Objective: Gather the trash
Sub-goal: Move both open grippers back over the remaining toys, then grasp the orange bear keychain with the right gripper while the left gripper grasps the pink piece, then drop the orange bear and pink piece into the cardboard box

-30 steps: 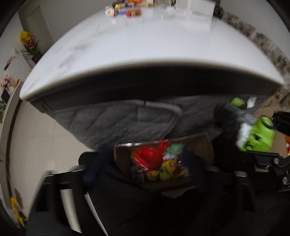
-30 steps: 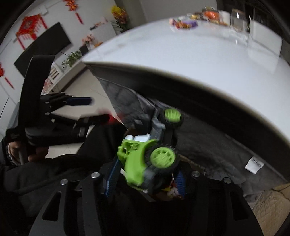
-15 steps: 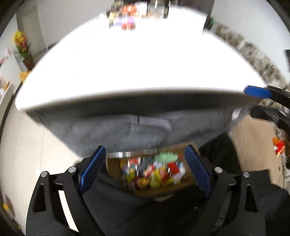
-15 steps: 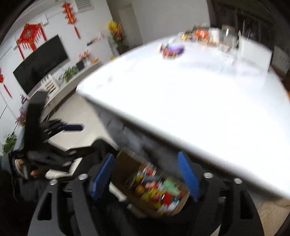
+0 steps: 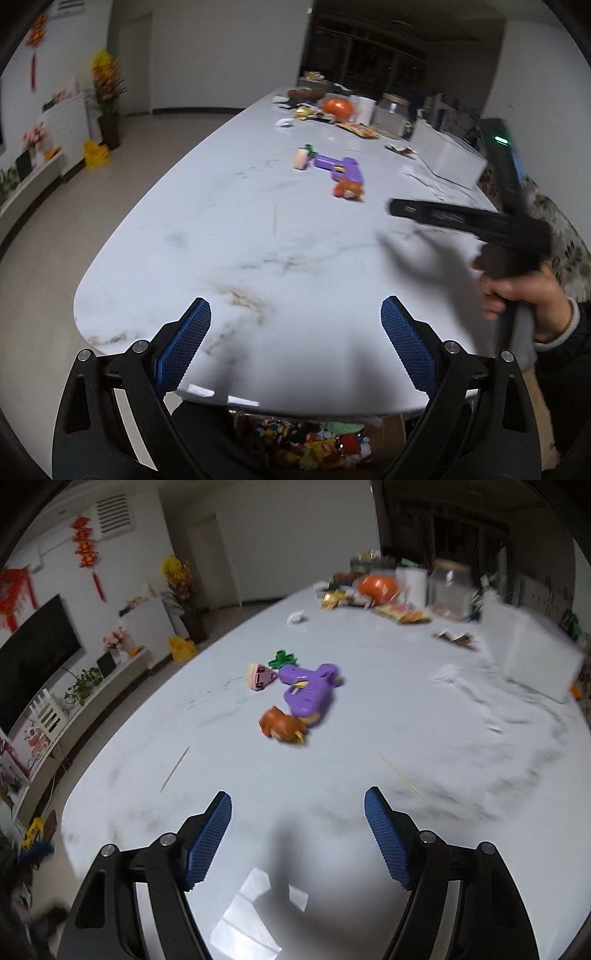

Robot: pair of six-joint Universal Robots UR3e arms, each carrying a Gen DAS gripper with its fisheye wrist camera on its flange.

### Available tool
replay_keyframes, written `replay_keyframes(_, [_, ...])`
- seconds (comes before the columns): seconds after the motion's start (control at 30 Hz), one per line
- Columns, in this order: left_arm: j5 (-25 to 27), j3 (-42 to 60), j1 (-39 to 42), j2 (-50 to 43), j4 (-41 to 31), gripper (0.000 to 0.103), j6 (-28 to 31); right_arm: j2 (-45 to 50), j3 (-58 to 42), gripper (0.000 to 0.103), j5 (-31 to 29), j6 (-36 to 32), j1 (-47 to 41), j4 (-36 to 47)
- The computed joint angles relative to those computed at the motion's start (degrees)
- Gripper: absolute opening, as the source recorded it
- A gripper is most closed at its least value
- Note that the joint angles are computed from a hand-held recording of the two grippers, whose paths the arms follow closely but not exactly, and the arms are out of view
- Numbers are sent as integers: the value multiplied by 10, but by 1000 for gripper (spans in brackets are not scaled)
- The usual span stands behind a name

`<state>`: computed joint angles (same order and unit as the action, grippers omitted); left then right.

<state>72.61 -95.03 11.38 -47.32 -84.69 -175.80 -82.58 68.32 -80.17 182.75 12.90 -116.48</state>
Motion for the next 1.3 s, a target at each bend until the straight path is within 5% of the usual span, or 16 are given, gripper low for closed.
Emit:
replay_keyframes(0.27, [-66, -39, 107, 1, -31, 91, 63, 294, -389, 74, -96, 127, 66, 148])
replay_keyframes(0.33, [-83, -36, 132, 10, -53, 91, 79, 327, -435, 63, -156, 134, 86, 157])
replay_keyframes(0.37, [-92, -35, 144, 14, -62, 91, 88, 326, -432, 45, -167, 128, 90, 156])
replay_keyframes(0.57, [-76, -35, 108, -28, 10, 91, 70, 156, -150, 45, -141, 80, 68, 39])
replay_keyframes(0.73, [53, 56, -65, -248, 212, 91, -5, -1, 49, 45, -52, 40, 6, -3])
replay_keyframes(0.97, [122, 366, -137, -577, 216, 90, -23, -168, 188, 46, 4, -37, -87, 9])
replay_keyframes(1.2, [150, 655, -162, -800, 84, 57, -12, -257, 237, 46, 62, -93, -165, 43])
replay_keyframes(1.3, [140, 683, -161, -814, 77, 19, 5, -262, 247, 46, 64, -99, -165, 32])
